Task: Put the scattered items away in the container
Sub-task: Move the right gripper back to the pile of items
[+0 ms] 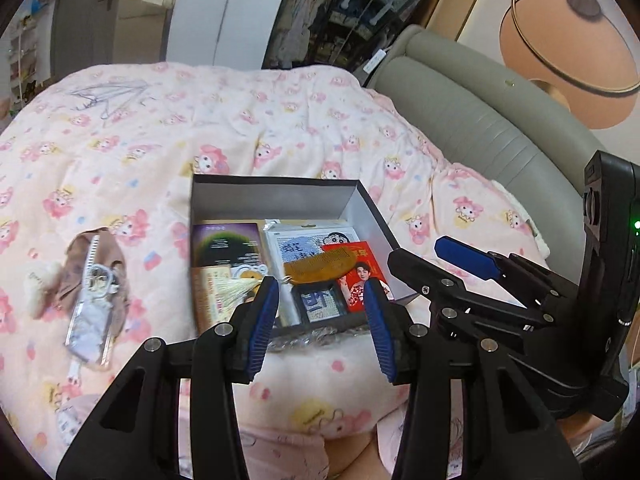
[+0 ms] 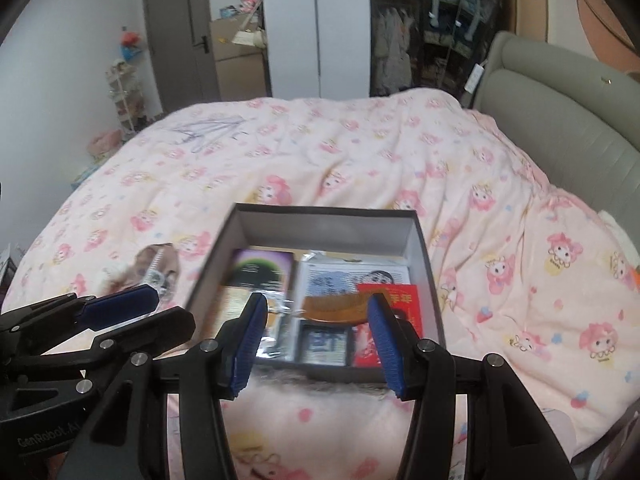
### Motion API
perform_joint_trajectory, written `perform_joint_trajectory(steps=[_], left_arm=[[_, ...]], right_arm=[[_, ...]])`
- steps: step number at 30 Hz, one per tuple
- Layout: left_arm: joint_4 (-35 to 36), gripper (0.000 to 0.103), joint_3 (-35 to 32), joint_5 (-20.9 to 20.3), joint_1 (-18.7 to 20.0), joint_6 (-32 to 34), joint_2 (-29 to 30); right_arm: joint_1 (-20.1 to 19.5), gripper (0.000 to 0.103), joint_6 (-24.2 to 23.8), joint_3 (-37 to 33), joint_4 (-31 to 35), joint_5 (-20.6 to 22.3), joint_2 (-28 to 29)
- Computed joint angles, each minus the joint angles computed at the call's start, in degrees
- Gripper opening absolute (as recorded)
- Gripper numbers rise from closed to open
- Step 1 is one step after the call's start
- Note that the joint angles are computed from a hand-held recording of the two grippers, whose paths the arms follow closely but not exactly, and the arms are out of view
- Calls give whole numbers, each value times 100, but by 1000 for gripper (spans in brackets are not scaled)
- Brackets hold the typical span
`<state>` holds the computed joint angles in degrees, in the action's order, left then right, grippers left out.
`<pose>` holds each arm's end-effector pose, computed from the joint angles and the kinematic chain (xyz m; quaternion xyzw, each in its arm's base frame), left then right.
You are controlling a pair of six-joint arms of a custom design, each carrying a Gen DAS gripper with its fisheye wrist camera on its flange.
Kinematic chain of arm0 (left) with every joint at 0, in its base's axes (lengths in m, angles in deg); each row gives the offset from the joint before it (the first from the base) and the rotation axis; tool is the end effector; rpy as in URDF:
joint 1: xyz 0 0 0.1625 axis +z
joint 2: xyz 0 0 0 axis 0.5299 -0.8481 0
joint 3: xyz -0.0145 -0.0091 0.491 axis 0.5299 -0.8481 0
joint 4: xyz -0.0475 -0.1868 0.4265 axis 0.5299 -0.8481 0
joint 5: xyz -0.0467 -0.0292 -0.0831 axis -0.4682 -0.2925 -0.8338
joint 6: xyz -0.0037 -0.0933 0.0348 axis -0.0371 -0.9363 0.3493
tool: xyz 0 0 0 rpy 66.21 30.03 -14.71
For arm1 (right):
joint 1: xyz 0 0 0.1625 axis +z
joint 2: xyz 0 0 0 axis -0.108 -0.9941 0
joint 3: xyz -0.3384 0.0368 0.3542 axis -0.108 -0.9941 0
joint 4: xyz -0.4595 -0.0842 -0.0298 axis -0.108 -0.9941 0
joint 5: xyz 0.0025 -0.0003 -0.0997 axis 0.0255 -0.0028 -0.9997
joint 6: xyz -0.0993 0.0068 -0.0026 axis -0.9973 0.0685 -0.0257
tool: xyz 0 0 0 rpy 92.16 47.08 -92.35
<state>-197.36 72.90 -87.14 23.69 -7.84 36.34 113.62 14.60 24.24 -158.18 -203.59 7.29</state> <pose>-0.2773 -0.7613 0.2652 0.0700 0.9005 -0.3716 0.2146 0.3497 -0.8144 0.1954 0.3312 -0.8706 0.2639 0.2502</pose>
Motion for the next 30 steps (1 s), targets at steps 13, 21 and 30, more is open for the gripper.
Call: perform_joint_trajectory(steps=[13, 21, 30], left_arm=[[-259, 45, 1039, 596, -97, -484, -928], [-660, 45, 1675, 878, 17, -805, -1428], [-586, 46, 2016, 832, 403, -1297, -1770]], right_arm=[[404, 48, -150, 279, 122, 264, 62], [609, 48, -300, 130, 496, 458, 354], [634, 48, 43, -418, 1566, 671, 929]])
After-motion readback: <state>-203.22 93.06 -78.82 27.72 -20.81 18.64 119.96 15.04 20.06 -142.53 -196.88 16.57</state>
